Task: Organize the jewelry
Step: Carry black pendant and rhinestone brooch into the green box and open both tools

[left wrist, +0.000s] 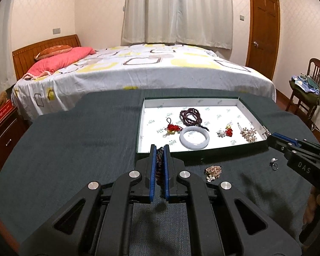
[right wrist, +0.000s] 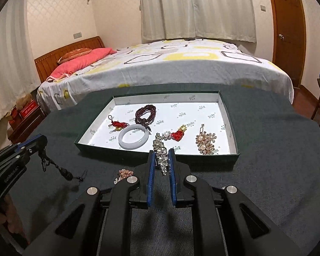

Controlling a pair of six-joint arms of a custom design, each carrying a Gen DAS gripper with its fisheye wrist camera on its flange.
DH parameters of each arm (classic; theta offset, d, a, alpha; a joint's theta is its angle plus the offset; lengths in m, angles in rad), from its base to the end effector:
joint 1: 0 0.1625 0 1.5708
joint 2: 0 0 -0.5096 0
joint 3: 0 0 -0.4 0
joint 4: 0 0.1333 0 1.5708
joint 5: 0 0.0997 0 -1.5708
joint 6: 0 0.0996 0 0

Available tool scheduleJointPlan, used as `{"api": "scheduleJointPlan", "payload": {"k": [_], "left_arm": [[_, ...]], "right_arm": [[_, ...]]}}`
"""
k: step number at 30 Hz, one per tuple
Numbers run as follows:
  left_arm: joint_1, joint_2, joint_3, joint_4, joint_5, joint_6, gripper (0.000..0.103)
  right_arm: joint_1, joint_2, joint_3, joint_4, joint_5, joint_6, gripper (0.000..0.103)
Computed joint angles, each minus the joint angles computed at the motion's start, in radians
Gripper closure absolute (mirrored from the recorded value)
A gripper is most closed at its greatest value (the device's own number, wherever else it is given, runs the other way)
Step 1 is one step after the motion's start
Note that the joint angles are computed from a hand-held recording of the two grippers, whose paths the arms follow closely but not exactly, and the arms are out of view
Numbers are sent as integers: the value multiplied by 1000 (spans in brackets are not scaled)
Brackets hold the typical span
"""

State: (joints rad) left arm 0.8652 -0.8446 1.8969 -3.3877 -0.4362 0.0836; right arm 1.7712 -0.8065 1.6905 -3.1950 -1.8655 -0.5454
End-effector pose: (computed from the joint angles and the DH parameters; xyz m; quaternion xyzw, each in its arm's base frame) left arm -0.2434 -0.6304 0.2348 0.1158 0.7994 -0.4521 0.3784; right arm 0.2504 -0.7085 0.2179 0.2865 -0.8782 0.3290 0.1963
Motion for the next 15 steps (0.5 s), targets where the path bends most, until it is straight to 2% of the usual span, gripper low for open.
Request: {"api": "scheduleJointPlan", "payload": {"k": [15], "left_arm": [[-14,-3,-7,-23,6,33,97]], "right_arm": [[4,-12,3,-4,18,3,90]]}}
